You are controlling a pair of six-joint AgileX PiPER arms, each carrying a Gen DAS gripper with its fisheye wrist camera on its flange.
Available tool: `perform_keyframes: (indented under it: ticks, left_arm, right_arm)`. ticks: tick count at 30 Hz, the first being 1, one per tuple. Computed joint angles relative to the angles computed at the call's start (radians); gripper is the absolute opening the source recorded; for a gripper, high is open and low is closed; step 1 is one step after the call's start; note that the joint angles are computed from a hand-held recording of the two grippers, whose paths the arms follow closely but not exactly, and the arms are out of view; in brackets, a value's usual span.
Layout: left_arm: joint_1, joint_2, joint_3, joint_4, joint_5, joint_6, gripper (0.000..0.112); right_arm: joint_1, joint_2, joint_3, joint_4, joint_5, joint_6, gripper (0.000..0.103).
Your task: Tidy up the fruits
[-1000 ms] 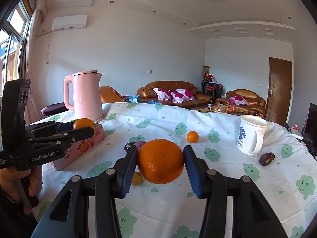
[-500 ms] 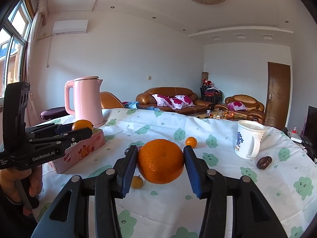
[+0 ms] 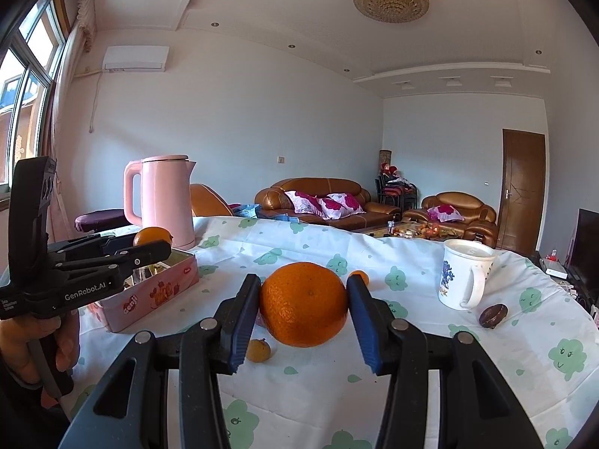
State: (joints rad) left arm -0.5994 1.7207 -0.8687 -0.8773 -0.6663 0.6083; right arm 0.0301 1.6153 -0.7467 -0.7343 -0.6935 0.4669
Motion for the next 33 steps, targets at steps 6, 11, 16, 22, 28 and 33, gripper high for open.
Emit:
perform_keyframes:
  ticks: [6, 11, 16, 22, 28, 33]
  left_arm:
    - [-0.02, -0.004, 0.013, -0.024, -0.047, 0.017, 0.038]
    - [-0.034, -0.009, 0.027, -0.032, -0.082, 0.019, 0.038]
    - [-0.035, -0.014, 0.031, -0.034, -0.085, 0.017, 0.038]
    - [-0.035, -0.022, 0.038, -0.048, -0.085, 0.024, 0.038]
    - [-0.03, -0.029, 0.035, -0.077, -0.076, 0.051, 0.038]
    - [-0.007, -0.045, 0.046, -0.092, -0.058, 0.053, 0.038]
  right_arm:
    - [-0.002, -0.01, 0.023, 0.024, -0.033, -0.03, 0.049]
    - [-0.007, -0.011, 0.04, 0.042, -0.061, -0.051, 0.049]
    - [-0.008, -0.014, 0.053, 0.053, -0.08, -0.066, 0.049]
    - [-0.001, -0.011, 0.036, 0.035, -0.056, -0.049, 0.049]
    - [0.024, -0.007, 0.014, 0.025, -0.025, -0.041, 0.049]
    - [0.066, -0.002, -0.016, 0.012, 0.009, -0.037, 0.049]
